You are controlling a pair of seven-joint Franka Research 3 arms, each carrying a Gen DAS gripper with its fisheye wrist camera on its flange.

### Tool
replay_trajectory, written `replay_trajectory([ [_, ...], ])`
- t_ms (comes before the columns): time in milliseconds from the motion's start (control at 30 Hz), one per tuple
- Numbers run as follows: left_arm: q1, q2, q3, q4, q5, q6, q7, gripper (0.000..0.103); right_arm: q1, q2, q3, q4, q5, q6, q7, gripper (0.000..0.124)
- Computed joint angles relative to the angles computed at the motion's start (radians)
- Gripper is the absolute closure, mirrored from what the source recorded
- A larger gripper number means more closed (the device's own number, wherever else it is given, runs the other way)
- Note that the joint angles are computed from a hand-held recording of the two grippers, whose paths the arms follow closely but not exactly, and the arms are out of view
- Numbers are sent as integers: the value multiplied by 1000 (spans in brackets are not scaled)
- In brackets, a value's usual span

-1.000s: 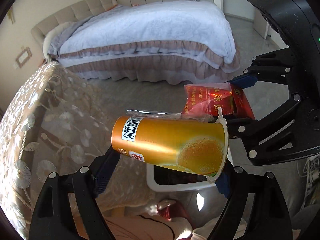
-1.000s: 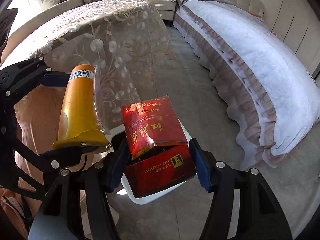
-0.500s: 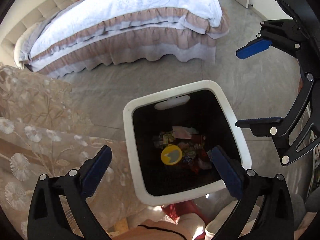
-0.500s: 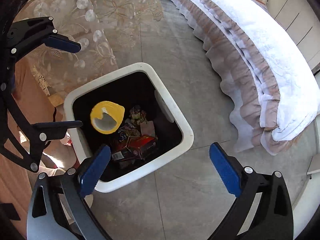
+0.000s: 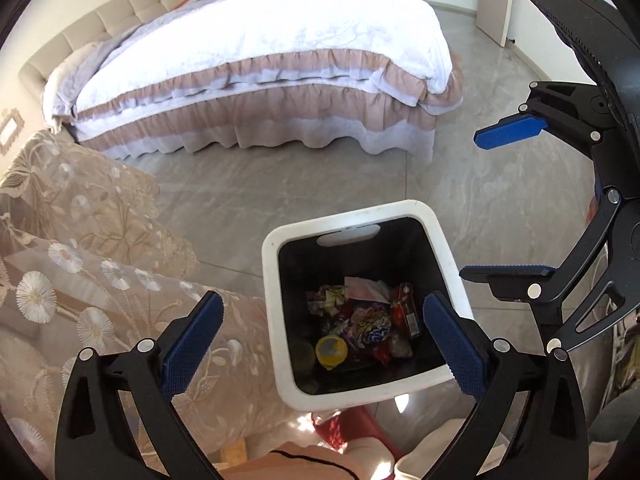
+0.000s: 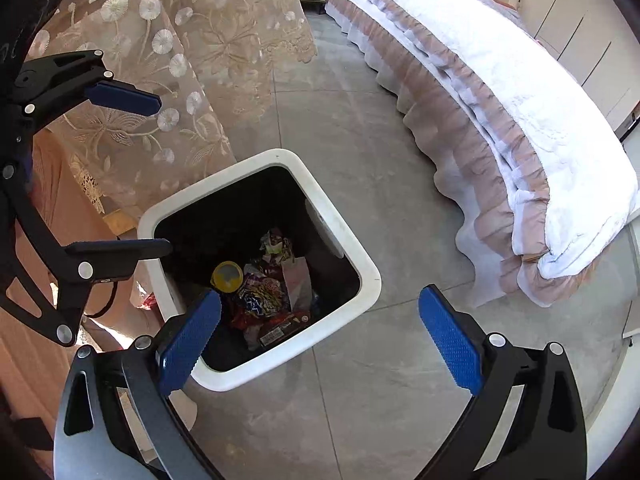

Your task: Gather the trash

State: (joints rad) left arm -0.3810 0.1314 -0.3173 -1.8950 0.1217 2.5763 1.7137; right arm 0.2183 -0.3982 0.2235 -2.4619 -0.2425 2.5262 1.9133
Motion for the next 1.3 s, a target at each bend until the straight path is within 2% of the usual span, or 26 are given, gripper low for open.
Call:
replay_trajectory([
  [233,8,-112,7,-59,-60,68,-1,5,-22,-64,37,3,-45,22,77,25],
  [367,10,-181,24,-103,-66,113,-26,5,-14,-114,30,-2,-19,71,75,25],
  [467,14,-236,38,-133,-64,134,-61,5,-32,-141,48,10,-13,87,84,25],
  [600,42,-322,46,-182,16,168,-169,5,-71,-145,113,66,-42,88,145,25],
  [733,96,-419,51,-227,117,188,-312,5,-117,-119,204,166,-140,39,249,25],
  [800,119,-469,64,-254,142,199,-363,5,-154,-83,275,245,-224,-21,340,25],
  [833,137,-495,66,-269,160,202,-394,5,-154,-63,291,276,-246,-41,368,25],
  [900,177,-543,64,-291,194,185,-462,5,-151,-21,320,337,-289,-47,440,25],
  [1067,216,-669,108,-357,186,125,-556,5,-158,59,407,462,-474,-74,592,25],
  [1167,268,-744,98,-387,223,69,-620,5,-138,117,443,538,-554,-93,659,25],
  [1300,283,-840,128,-430,220,33,-664,5,-94,172,442,609,-608,-90,716,25],
])
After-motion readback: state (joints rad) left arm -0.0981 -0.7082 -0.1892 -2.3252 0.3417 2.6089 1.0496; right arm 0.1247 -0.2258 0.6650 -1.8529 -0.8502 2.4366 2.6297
